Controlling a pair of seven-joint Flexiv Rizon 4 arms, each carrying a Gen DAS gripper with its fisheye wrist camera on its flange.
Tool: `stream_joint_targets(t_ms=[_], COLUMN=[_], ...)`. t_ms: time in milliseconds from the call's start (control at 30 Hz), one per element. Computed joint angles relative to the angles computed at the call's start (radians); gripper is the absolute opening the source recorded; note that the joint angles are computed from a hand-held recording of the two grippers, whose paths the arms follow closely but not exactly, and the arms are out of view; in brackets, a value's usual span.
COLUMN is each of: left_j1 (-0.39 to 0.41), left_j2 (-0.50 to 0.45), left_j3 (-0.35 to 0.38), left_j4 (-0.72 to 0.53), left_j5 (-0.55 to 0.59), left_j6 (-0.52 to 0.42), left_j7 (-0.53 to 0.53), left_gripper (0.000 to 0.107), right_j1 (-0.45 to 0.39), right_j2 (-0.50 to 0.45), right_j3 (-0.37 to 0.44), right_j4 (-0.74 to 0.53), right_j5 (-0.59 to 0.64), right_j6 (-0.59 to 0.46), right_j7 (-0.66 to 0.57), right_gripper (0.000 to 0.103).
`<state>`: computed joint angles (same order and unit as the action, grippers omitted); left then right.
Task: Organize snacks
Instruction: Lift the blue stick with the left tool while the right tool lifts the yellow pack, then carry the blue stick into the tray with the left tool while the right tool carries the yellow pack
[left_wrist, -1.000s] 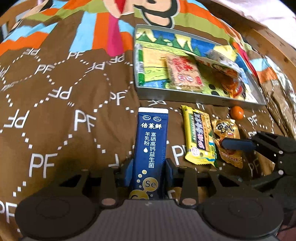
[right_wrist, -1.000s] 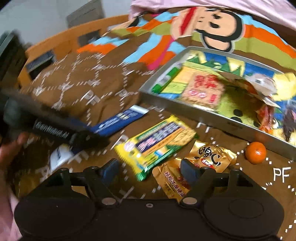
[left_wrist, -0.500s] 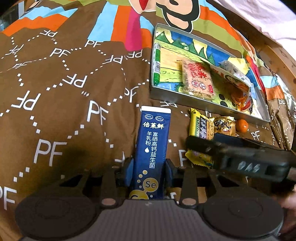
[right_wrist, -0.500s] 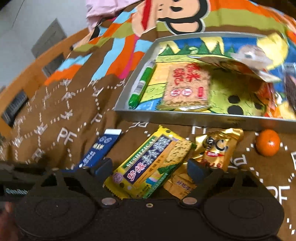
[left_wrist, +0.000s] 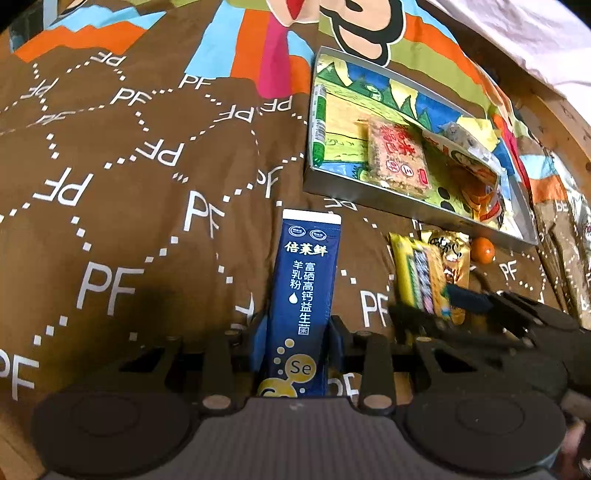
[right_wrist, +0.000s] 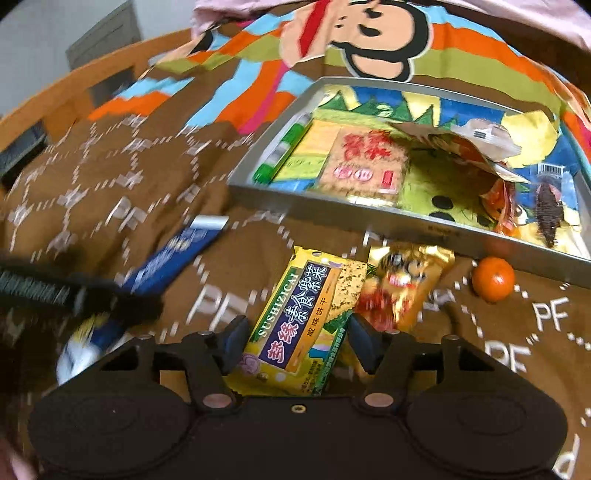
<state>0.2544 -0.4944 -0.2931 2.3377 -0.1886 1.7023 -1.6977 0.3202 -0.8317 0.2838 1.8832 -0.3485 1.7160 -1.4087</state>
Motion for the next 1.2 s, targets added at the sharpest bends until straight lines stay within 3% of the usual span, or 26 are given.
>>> stream_joint_targets(t_ms=[100, 200, 433, 667, 867, 1067, 1200], left_j1=[-0.062, -0.087, -0.129, -0.163, -0.179, -0.056, 0.001], left_j2=[0.006, 0.012, 0.013, 0.010, 0.015, 0.032, 0.037], left_j3=[0.057, 0.078, 0.116, 0.147, 0.159, 0.029, -0.027], left_j4=[-0.010, -0.011, -0.016, -0.022, -0.022, 0.019, 0.045], left_j5=[0.003, -0.001, -0.012, -0.019, -0.025, -0.027, 0.009], left_j6=[-0.014, -0.021, -0.025, -0.029, -0.029, 0.003, 0.077], left_j7=[0.009, 0.019, 0.035, 0.045, 0.044, 0.040, 0.003], left_gripper=[0.038, 0.038, 0.038, 0.038, 0.036, 0.035, 0.035], right_j1=[-0.033, 0.022, 0.009, 0.128, 0.152, 0.253, 0.332], right_j2=[0.030, 0.058, 0.040, 0.054, 0.057, 0.065, 0.057], right_j3=[0.032, -0.031, -0.014, -0.135, -0.158, -0.247, -0.305], right_j4=[0.054, 0.108, 0.098, 0.126, 0.136, 0.171, 0.187], right_j5=[-0.022, -0.004, 0.007, 0.035, 0.055, 0.106, 0.185], right_j6=[-0.018, 0.041, 0.051, 0.110, 0.144, 0.255, 0.351], right_j7=[-0.036, -0.044, -0.012, -0.014, -0.018, -0.094, -0.181], right_gripper=[0.061, 0.063, 0.068, 0.060, 0.058, 0.057, 0.057])
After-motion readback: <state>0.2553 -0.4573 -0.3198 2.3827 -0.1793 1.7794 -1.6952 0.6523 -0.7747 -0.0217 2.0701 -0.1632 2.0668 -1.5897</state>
